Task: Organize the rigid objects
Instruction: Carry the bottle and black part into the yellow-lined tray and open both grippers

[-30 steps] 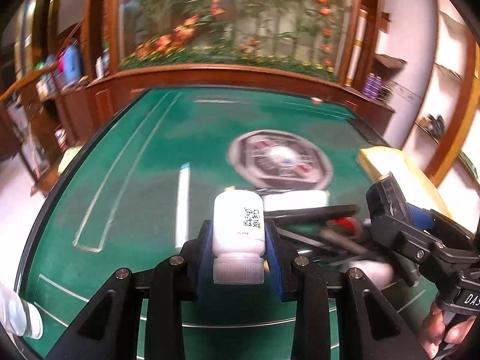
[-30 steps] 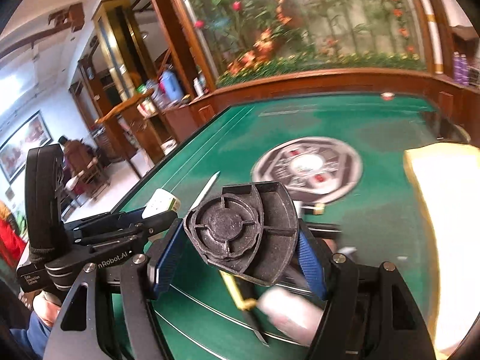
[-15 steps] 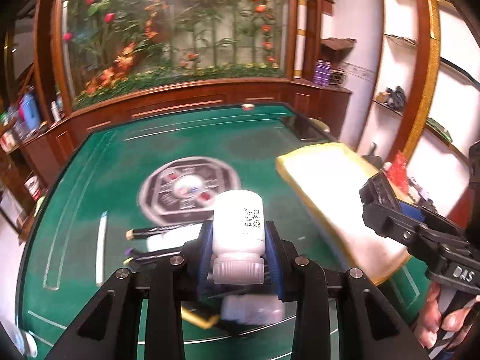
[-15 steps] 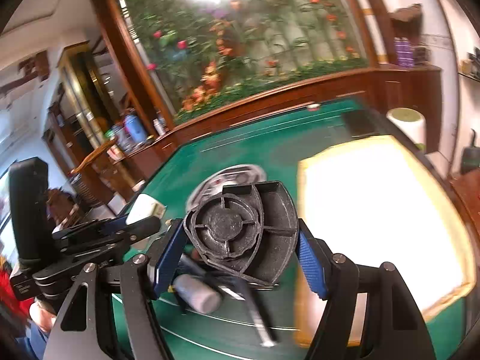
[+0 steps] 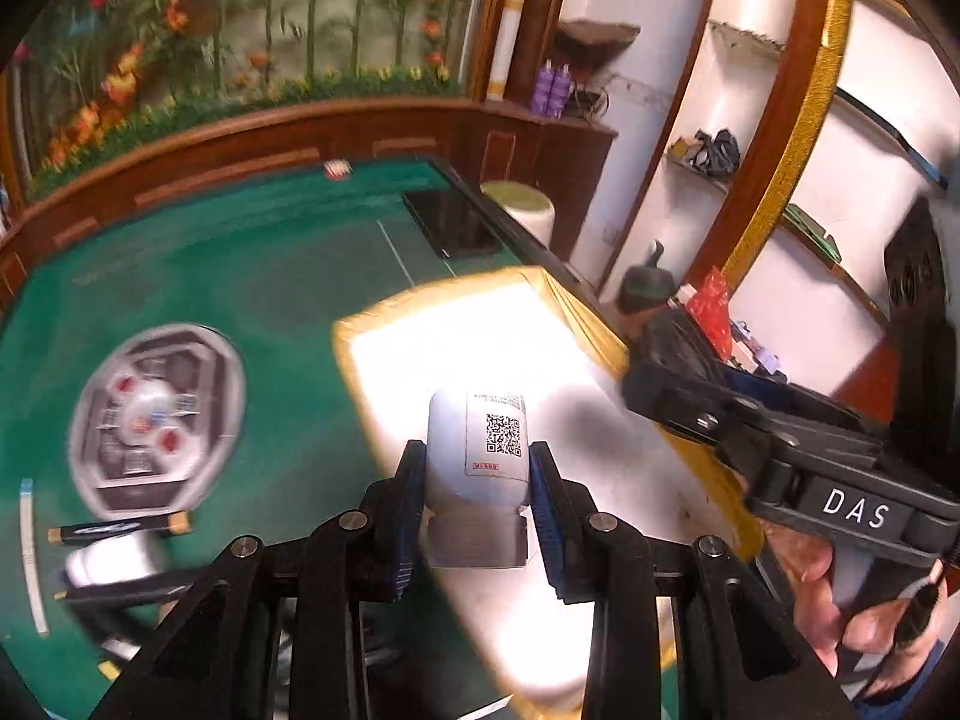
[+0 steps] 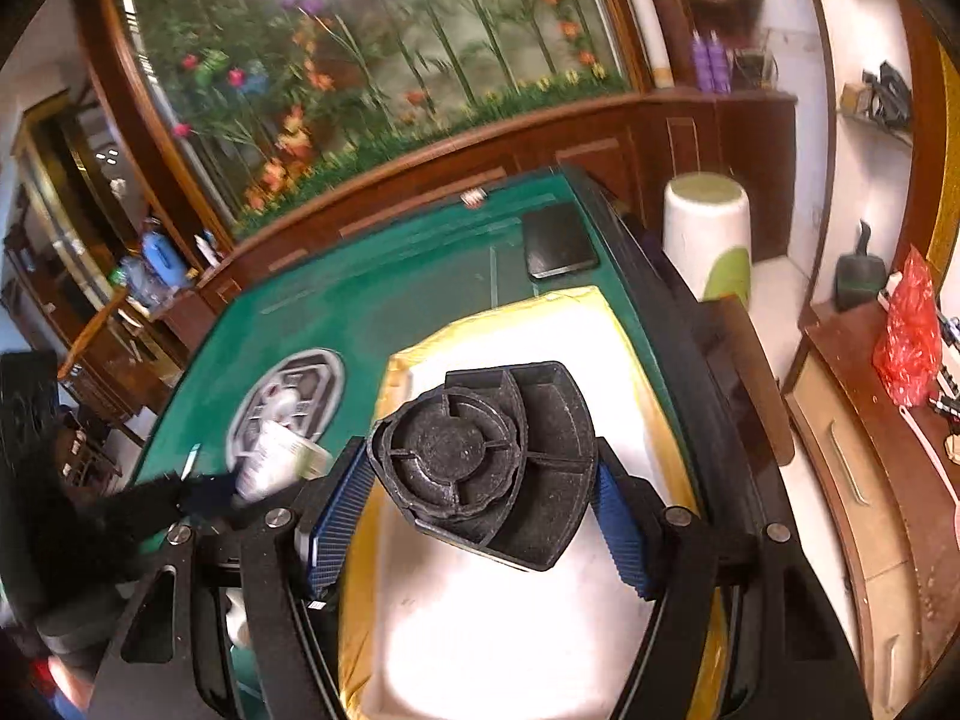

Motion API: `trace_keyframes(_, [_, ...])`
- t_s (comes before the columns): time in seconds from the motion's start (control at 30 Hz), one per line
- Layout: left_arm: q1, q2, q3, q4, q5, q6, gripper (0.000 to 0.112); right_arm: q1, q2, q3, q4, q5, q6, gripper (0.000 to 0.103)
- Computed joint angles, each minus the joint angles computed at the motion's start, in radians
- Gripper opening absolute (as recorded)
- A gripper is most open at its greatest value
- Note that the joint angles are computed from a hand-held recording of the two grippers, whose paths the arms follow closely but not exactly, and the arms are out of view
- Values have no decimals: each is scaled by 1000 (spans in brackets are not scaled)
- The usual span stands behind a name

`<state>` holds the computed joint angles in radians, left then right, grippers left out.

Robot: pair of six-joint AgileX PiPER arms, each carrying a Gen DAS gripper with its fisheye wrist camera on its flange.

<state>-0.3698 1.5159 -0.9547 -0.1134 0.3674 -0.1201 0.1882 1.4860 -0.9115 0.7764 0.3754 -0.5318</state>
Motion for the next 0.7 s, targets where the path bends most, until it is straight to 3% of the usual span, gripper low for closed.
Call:
trace_keyframes(0.1, [-5, 172, -136, -5, 34, -35, 35, -25, 138, -147, -80, 68, 76, 70])
trace_keyframes(0.23, [12, 294, -244, -70, 73, 2, 34, -18, 331, -364, -238, 152, 251, 70])
trace_keyframes(0.47, [21, 353, -280, -69, 75, -9, 34, 27, 533, -608, -450, 248, 465, 70])
trace_keyframes(0.7, [20, 357, -246, -110, 41, 45, 34, 40, 600, -677, -513, 273, 519, 70])
